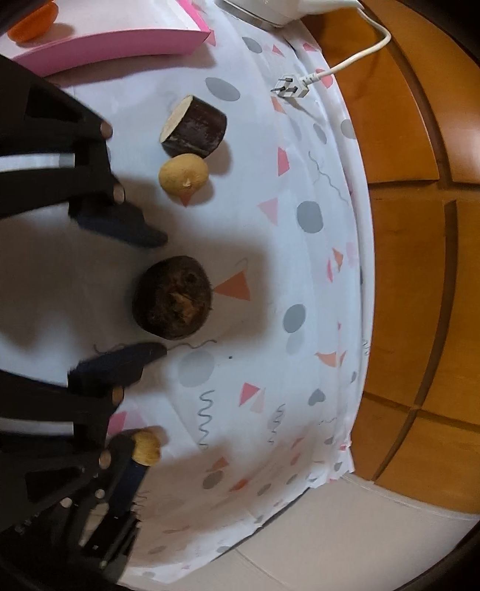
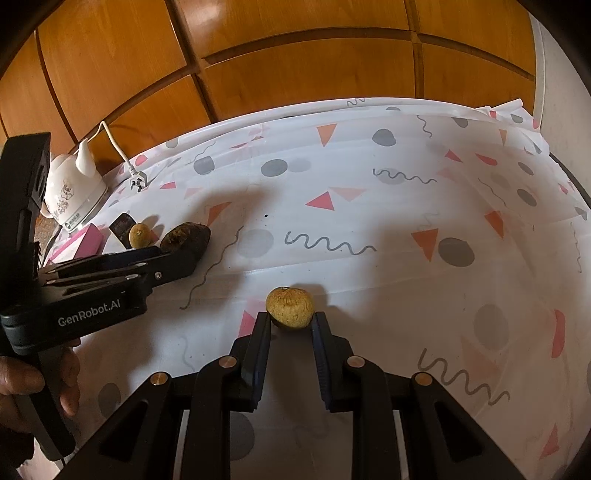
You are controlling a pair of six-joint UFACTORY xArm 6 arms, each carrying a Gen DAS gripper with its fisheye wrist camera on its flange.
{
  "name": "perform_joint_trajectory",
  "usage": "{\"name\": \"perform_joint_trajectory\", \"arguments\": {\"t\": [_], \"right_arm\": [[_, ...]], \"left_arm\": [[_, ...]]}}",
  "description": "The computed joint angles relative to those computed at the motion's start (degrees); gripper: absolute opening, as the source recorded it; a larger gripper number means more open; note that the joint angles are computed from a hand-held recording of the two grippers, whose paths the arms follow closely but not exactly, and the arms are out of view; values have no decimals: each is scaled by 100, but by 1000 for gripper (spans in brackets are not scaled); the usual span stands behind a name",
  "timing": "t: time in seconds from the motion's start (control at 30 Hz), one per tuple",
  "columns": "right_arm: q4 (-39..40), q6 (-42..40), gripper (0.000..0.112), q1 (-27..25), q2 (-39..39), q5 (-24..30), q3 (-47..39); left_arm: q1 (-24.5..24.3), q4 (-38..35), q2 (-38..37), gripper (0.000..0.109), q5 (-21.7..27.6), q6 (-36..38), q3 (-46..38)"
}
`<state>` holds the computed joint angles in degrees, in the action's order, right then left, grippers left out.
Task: Organize fruits
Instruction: 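Grasp the second dark round tuber with the left tool while the right holds the potato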
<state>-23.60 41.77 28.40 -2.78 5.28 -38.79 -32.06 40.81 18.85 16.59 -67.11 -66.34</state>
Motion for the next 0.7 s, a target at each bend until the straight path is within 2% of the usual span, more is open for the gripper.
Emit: {"name": "perform_joint_trajectory", "arguments": {"t": [0.13,0.17,0.2,0.3,0.47,0.7], "right_arm": [[-96,82,23,8,27,64,-58],[-114,83,23,8,37,74,-70],[-145,105,23,8,34,82,-71],[-252,172,23,14,15,137,-78],[-409,324,23,48,-9,225,-92],[-521,425,23,269,-24,303,-120]], "left_arm": [[12,-45,153,59,133,-214,-154],[-3,186,157,55,184,-450,-175],[-37,303,144,46,241,-560,-184],[-75,356,41,46,219,-639,-58],[-149,1085,-493,46,251,-1717,437],[-439,1711,-1312,46,815,-2725,1074]]}}
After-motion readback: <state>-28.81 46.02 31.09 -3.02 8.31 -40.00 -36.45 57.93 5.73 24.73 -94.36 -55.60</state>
